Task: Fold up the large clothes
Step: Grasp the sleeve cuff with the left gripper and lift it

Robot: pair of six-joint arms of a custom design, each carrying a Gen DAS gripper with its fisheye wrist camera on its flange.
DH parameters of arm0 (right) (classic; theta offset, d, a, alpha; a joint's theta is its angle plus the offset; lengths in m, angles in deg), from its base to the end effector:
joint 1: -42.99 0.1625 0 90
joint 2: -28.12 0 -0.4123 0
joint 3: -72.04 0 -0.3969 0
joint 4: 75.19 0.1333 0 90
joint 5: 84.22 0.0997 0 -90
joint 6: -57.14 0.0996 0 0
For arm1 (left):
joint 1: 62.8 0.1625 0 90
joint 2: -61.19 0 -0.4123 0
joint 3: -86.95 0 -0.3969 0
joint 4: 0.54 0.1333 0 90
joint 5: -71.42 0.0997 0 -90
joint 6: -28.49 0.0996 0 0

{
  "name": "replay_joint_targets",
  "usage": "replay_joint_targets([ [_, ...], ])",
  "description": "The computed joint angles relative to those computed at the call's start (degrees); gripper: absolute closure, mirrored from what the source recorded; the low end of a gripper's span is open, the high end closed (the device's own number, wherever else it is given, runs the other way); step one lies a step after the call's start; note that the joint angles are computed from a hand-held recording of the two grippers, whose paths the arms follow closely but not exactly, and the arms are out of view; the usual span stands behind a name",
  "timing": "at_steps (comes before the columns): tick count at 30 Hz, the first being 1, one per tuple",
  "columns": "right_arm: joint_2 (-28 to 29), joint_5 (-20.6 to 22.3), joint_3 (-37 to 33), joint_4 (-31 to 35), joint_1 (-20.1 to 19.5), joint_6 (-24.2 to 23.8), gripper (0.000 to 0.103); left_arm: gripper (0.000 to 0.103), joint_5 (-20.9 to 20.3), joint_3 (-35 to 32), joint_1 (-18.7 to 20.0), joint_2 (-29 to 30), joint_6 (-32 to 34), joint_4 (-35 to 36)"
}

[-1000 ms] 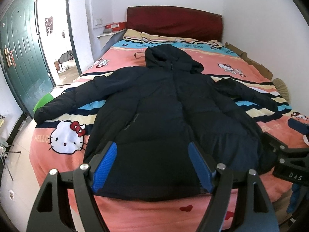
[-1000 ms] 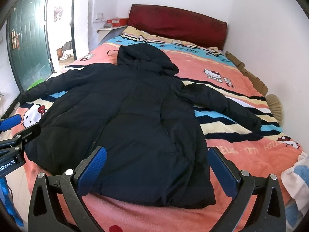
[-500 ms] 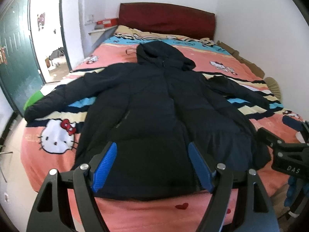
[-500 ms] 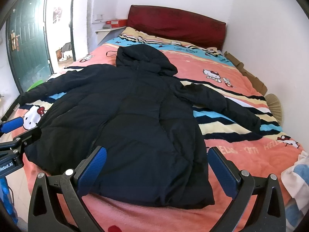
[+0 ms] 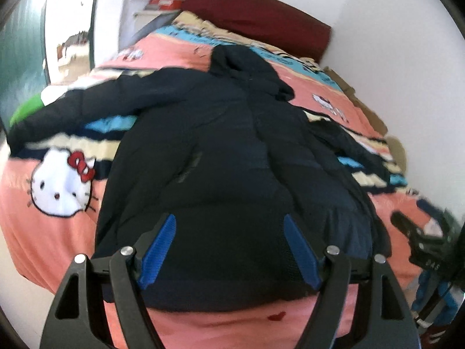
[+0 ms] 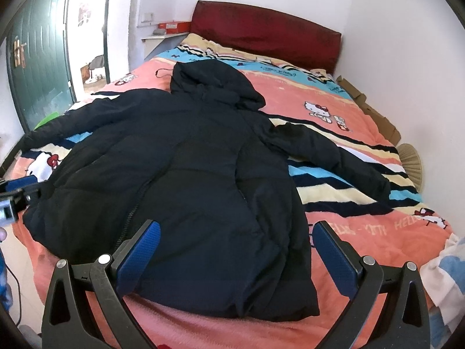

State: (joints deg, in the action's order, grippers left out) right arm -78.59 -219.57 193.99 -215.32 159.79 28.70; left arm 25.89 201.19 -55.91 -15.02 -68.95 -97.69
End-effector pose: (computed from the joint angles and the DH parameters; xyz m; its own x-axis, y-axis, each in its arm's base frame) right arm 0.2299 -0.3166 0.4527 -0.5368 -0.3079 0.7855 -0.7113 0.6659 -0.2251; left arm -0.4323 -0.2568 0.2062 -0.8800 -0.1994 -0.4311 0.1587 0.7319 -0.6626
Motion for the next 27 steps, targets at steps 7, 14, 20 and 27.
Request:
replay_joint_targets([
  [7, 1.7, -3.2, -0.3, -0.6, -0.5, 1.3, 0.001, 0.027, 3.8, 6.9, 3.8, -15.6, -13.3, 12.0],
  [14, 2.8, -6.0, -0.5, 0.1, -0.6, 3.1, 0.001, 0.027, 9.9, 9.8, 11.7, -31.7, -25.6, 27.8],
  [20, 3.6, -8.0, -0.9, 0.8, 0.2, 4.4, 0.001, 0.030, 16.2, 14.2, 16.8, -45.5, -36.6, 32.1],
  [27, 4.5, -10.4, -1.0, 0.2, 1.3, 4.8, 0.001, 0.030, 23.0, 20.6, 20.5, -53.8, -34.0, 21.1],
])
